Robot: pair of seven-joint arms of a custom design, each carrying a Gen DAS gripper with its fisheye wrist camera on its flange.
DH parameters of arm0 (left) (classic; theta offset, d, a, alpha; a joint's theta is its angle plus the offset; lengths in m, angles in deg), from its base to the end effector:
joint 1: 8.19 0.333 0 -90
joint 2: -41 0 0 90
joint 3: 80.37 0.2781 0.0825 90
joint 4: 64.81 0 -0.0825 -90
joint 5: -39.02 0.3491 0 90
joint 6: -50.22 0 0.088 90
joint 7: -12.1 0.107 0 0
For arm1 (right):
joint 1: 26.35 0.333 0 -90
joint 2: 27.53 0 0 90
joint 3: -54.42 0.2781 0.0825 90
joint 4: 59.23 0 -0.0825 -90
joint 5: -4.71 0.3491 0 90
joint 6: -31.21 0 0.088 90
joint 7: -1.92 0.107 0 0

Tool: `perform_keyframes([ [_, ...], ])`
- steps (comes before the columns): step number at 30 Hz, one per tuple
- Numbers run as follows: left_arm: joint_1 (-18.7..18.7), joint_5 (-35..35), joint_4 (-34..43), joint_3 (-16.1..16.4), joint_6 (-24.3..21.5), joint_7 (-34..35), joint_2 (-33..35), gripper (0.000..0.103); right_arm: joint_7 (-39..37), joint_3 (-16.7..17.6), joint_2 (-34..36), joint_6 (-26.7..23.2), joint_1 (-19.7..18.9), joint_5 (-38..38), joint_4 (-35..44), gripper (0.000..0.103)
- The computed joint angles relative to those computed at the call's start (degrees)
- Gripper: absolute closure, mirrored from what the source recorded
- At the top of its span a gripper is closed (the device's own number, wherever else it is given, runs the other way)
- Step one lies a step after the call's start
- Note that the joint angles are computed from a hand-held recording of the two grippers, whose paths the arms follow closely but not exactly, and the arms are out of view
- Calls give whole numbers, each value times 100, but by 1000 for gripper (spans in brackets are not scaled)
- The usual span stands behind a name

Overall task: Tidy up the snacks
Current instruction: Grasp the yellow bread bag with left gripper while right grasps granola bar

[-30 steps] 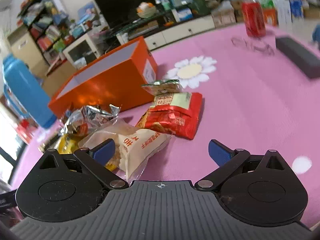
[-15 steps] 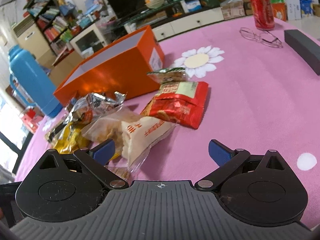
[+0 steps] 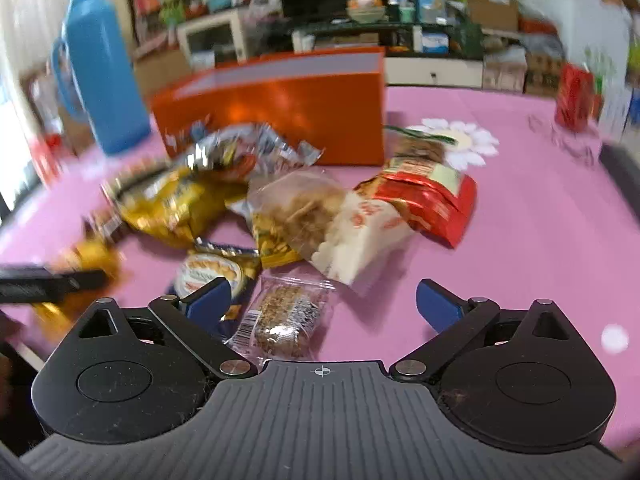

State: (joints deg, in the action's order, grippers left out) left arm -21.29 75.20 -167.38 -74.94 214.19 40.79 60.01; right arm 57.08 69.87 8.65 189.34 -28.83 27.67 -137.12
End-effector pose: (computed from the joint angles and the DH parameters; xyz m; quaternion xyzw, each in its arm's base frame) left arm 0.6295 -0.1238 0.4276 -0.7589 0.5173 -0.2986 0.2596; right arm 0.7123 0.0941 0.4317 -0.7577 0.4999 -0.1925 0.3728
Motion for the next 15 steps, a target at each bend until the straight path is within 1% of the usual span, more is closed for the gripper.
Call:
perform_keyframes([
  [1,-13,63,-48,40,102,-67,-31,10,122,-164,77,-16,176,-208,107,17],
  [3,-137,380,-102,217,191,-363,-78,10,409,-379,229,-158,373,-501,335,27],
  [4,-144,479,-111,245,201,-448,-90,10,584,-489,297,-235,446,-638,434,29],
  [6,-80,494,-140,198,203,-502,-104,10,722,-482,393,-411,395,-704,558,31],
  [7,-26,441,-164,154,230,-491,-109,10,782,-496,385,-377,378,-728,526,33],
  [9,44,339,-207,99,291,-458,-118,10,1075,-748,326,-207,506,-1011,397,33],
  [10,77,283,-222,74,320,-407,-121,10,1215,-784,307,-167,488,-1065,360,33],
  [13,92,192,-186,30,276,-194,-89,10,1134,-469,272,-244,178,-893,325,31],
  [14,132,103,-158,-36,272,-2,-62,10,1018,-356,256,-260,94,-816,294,29],
  [15,215,-87,-121,-157,250,309,-26,10,926,-313,241,-279,76,-801,271,26],
])
